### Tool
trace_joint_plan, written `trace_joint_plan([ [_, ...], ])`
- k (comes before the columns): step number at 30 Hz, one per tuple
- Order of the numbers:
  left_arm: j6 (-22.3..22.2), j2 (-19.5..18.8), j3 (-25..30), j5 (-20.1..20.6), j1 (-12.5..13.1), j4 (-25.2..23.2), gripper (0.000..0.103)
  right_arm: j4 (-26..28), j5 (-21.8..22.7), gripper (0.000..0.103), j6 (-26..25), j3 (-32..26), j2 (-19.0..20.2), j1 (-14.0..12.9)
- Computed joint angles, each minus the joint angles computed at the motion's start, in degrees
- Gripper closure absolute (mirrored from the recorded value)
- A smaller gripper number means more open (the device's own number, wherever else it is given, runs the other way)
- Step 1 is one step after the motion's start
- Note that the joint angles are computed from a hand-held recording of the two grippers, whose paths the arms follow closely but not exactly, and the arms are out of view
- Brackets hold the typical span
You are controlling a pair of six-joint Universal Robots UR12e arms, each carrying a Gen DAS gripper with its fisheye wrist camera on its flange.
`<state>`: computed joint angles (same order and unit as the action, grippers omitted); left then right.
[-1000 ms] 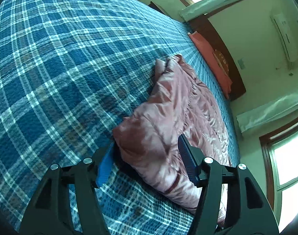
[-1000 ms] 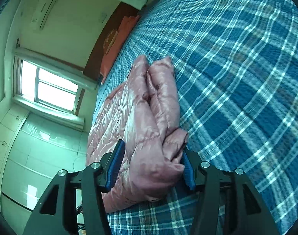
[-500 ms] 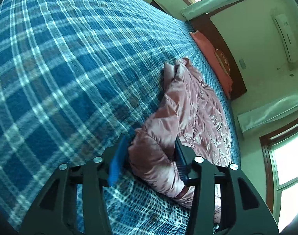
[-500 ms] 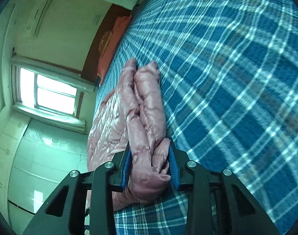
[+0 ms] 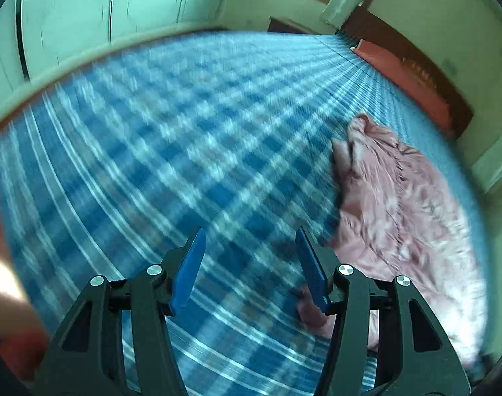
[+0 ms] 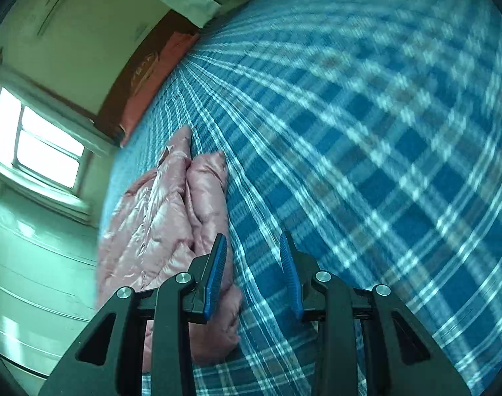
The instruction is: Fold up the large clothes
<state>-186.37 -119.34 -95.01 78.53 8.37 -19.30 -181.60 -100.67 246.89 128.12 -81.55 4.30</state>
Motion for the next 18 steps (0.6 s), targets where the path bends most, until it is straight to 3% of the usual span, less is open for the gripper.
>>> trace_joint_plan([
  [3, 6.04, 0.29, 0.61, 4.55, -1.82, 3.59, 0.047, 5.1, -3.11, 0.069, -6.15, -3.97, 0.09, 1.23],
  [9, 16.61, 0.09, 2.9, 6.18, -5.93, 3.15, 0.041, 12.69, -3.96, 0.069, -18.66, -13.45, 4.08, 4.07],
  [11, 17.28, -0.12, 3.5, 5.52, -7.03, 2.2, 0.041, 14.32, -3.16, 0.069, -21.44, -15.62, 5.45, 4.93],
  [18, 19.53, -3.28, 6.01, 11.04, -12.36, 3.09, 0.041, 24.39, -4.42, 0.069, -30.82, -27.3, 13.37, 8.44],
])
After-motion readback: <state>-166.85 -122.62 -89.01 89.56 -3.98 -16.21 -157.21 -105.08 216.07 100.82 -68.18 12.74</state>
